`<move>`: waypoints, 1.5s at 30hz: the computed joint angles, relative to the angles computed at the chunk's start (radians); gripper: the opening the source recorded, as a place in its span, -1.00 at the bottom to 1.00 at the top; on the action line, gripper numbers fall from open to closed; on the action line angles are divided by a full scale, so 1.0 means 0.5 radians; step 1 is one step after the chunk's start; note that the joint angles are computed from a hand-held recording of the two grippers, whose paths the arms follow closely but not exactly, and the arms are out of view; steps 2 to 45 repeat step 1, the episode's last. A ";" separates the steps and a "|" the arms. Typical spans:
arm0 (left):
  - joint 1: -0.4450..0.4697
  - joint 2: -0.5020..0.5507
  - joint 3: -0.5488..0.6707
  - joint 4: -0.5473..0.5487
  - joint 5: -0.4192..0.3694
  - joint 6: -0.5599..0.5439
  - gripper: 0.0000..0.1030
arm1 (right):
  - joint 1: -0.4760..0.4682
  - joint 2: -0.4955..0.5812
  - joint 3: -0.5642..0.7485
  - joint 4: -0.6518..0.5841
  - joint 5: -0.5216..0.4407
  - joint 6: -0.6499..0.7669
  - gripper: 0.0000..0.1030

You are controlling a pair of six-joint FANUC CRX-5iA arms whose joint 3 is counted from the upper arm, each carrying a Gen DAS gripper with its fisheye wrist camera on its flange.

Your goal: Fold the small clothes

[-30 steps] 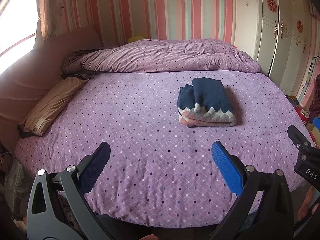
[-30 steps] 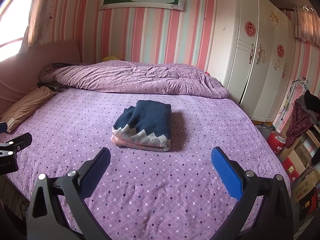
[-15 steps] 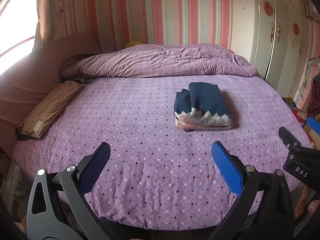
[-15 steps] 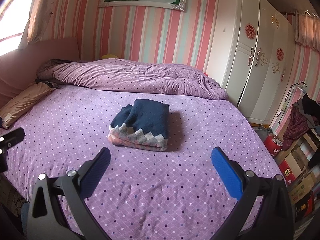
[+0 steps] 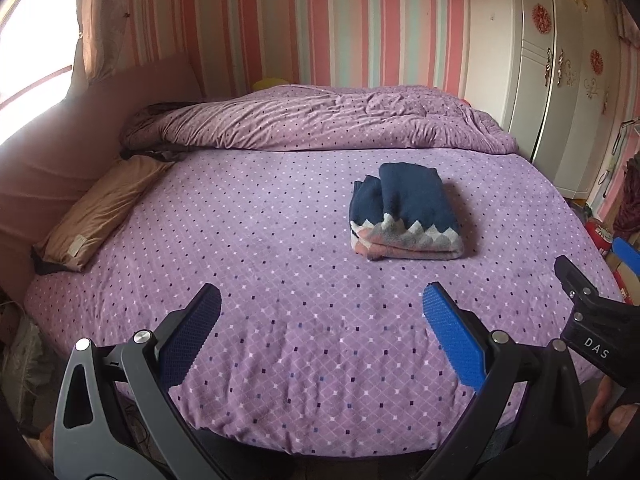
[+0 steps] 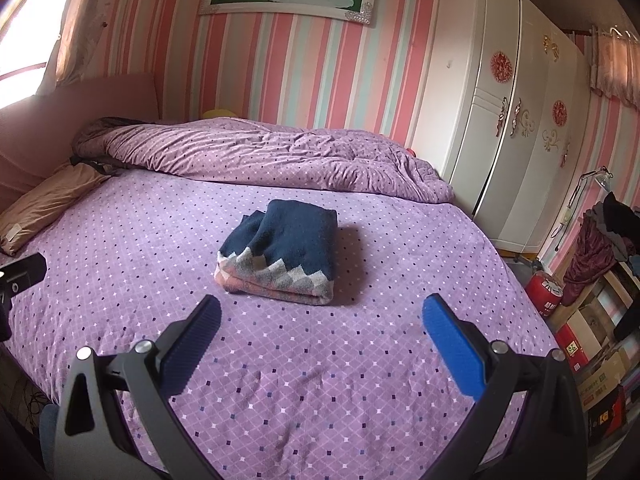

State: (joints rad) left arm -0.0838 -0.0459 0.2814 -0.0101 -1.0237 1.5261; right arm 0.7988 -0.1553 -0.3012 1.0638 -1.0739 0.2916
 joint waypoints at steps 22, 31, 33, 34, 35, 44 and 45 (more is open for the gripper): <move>0.004 0.001 -0.004 0.018 0.001 -0.018 0.94 | -0.001 -0.001 -0.001 -0.001 0.004 0.002 0.96; 0.004 0.001 -0.004 0.018 0.001 -0.018 0.94 | -0.001 -0.001 -0.001 -0.001 0.004 0.002 0.96; 0.004 0.001 -0.004 0.018 0.001 -0.018 0.94 | -0.001 -0.001 -0.001 -0.001 0.004 0.002 0.96; 0.004 0.001 -0.004 0.018 0.001 -0.018 0.94 | -0.001 -0.001 -0.001 -0.001 0.004 0.002 0.96; 0.004 0.001 -0.004 0.018 0.001 -0.018 0.94 | -0.001 -0.001 -0.001 -0.001 0.004 0.002 0.96; 0.004 0.001 -0.004 0.018 0.001 -0.018 0.94 | -0.001 -0.001 -0.001 -0.001 0.004 0.002 0.96; 0.004 0.001 -0.004 0.018 0.001 -0.018 0.94 | -0.001 -0.001 -0.001 -0.001 0.004 0.002 0.96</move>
